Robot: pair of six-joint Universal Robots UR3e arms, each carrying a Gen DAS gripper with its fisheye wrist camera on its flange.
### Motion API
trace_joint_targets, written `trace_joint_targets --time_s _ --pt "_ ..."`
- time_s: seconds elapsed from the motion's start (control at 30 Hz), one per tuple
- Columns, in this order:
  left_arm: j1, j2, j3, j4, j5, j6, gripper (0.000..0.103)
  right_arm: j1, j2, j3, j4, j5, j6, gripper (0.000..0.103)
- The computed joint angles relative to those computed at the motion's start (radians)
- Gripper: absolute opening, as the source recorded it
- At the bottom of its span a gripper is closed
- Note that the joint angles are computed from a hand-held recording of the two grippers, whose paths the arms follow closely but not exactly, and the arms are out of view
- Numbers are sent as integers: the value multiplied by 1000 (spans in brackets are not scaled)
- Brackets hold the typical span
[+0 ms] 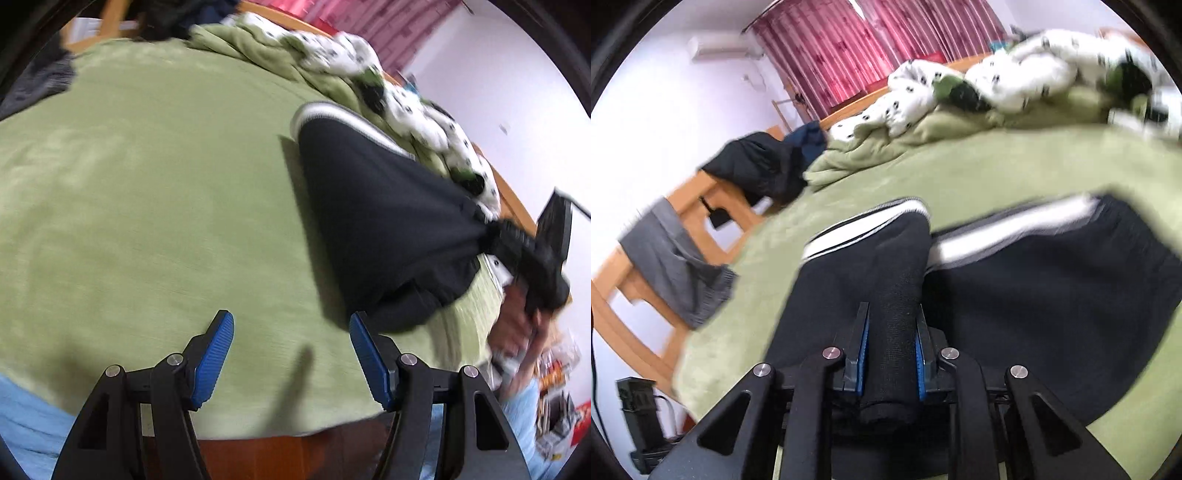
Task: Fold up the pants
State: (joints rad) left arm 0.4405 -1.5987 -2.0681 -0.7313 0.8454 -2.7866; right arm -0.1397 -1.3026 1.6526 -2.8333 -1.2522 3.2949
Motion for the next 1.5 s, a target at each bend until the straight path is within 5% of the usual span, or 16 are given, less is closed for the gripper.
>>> trace_joint_targets --time_s 0.23,0.43,0.6,0.7,0.73,0.8,0.9,1.03,1.1,1.17,1.2,1.37,1.5 --pt "-177 -65 46 55 -4 -55 63 -302 -205 254 -69 -24 -216 18" --pt "-409 -142 162 167 210 -41 63 -423 -144 445 -233 21 -254 18" --pt "-583 -269 348 196 416 -6 63 -414 -121 404 -206 9 -198 20" --pt "-681 -347 378 303 618 16 44 -446 -157 438 -182 49 -220 20" --pt "-689 -361 383 323 631 38 28 -458 -167 442 -169 69 -219 20" --pt "-645 -316 302 481 586 -41 20 -491 -200 461 -146 113 -217 19" --pt "-529 -257 286 415 403 -181 17 -508 -233 501 -165 152 -204 19" --pt "-533 -275 242 368 434 -56 19 -450 -183 489 -193 63 -234 21" --pt "-511 -202 146 410 415 5 25 -441 -202 482 -158 38 -287 25" --pt "-457 -127 105 324 371 71 46 -430 -234 454 -87 -19 -317 57" --pt "-433 -95 82 305 360 80 49 -442 -266 443 -38 -14 -348 63" --pt "-248 -39 106 122 201 32 55 -498 -295 396 -30 69 -392 73" --pt "-236 -156 317 18 124 -84 60 -430 -109 118 110 48 -373 75"
